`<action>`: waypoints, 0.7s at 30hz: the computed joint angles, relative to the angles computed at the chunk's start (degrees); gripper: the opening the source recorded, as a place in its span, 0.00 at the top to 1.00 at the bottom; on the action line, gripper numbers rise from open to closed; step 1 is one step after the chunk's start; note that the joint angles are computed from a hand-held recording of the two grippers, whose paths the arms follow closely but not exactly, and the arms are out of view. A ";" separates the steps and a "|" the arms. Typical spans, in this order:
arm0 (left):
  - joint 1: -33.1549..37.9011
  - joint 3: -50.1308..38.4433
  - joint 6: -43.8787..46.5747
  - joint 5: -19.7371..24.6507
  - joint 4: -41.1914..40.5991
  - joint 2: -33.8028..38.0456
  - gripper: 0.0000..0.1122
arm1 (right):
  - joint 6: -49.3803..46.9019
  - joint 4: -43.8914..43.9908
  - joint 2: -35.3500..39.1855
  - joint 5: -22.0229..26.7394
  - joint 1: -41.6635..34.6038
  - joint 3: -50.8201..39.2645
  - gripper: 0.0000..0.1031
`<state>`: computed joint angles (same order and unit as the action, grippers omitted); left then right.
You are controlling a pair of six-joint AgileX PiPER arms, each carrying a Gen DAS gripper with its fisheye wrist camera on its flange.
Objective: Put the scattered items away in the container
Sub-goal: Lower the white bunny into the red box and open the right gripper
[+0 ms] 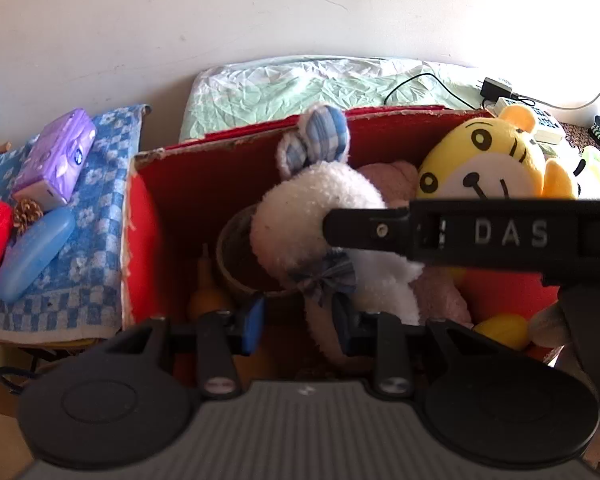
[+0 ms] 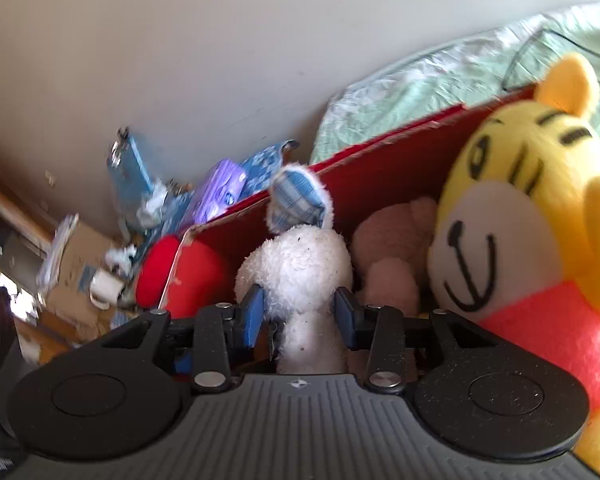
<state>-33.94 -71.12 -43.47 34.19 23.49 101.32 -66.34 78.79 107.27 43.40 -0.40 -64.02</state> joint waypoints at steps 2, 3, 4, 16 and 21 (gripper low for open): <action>0.42 0.61 0.39 -0.37 -0.91 -0.32 0.72 | -0.92 -1.25 0.04 0.44 0.32 -0.20 0.59; 0.92 1.06 1.33 -0.96 -2.22 -0.62 0.71 | -0.83 -2.15 0.06 0.16 0.51 -0.62 0.59; 1.33 1.61 1.99 -1.70 -3.25 -1.06 0.69 | -0.42 -2.22 0.21 -0.28 0.59 -0.98 0.58; 1.26 1.60 0.56 -2.94 -3.72 -1.46 0.65 | 1.16 -3.80 -3.14 -2.42 0.74 -0.11 0.48; 0.63 1.32 -1.77 -1.84 -1.73 -1.63 0.65 | 1.76 -5.10 -3.97 -2.74 0.34 -0.15 0.48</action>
